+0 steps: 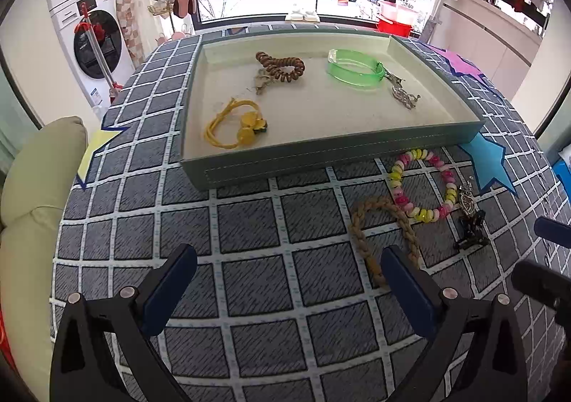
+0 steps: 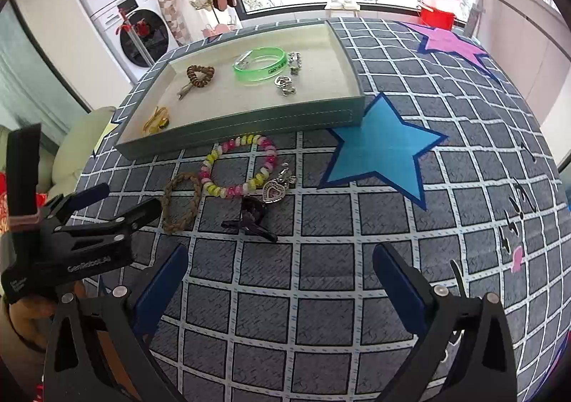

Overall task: Organize jewelry
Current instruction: 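Grasp the second silver heart pendant with the right tool while the left tool grasps the brown braided rope bracelet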

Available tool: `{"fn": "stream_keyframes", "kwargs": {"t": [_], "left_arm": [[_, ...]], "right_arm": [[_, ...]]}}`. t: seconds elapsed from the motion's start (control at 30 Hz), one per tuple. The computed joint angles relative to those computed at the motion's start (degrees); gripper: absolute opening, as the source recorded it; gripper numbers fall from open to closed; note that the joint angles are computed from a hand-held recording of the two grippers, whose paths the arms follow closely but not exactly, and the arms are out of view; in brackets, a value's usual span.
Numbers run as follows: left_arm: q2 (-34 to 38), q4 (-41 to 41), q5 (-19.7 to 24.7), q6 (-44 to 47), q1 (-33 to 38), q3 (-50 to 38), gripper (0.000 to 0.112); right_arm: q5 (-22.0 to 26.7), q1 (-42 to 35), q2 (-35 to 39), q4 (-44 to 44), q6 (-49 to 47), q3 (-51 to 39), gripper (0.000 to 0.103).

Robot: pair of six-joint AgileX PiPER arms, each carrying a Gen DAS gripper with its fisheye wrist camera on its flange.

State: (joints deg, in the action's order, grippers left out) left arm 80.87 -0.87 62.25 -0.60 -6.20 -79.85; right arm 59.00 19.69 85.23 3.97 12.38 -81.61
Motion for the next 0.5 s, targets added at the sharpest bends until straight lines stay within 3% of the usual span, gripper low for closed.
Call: {"fn": "stream_keyframes", "kwargs": {"t": [0.13,0.2,0.33,0.4,0.5], "left_arm": [[1.3,1.4,-0.2,-0.7,-1.0,-0.6,0.103],[1.7,2.2,-0.2,-1.0,-1.5,-0.7,0.103],[2.5,2.6,-0.1,-1.4,-1.6,-1.5,0.103],[2.7,3.6,-0.2,-1.9,-2.2,-1.6,0.103],[3.0,4.3,-0.5,-2.3,-2.8,-1.7,0.103]], "right_arm": [[-0.9,0.5,0.7,-0.5,0.0,0.1,0.101],[-1.4,0.7,0.9,-0.5,-0.4,0.3,0.094],[-1.8,0.4,1.9,-1.7,0.6,-0.4,0.092],[-2.2,-0.9,2.4,-0.8,0.6,-1.3,0.082],[-2.6,-2.9,3.7,-0.2,1.4,-3.3,0.076]]}}
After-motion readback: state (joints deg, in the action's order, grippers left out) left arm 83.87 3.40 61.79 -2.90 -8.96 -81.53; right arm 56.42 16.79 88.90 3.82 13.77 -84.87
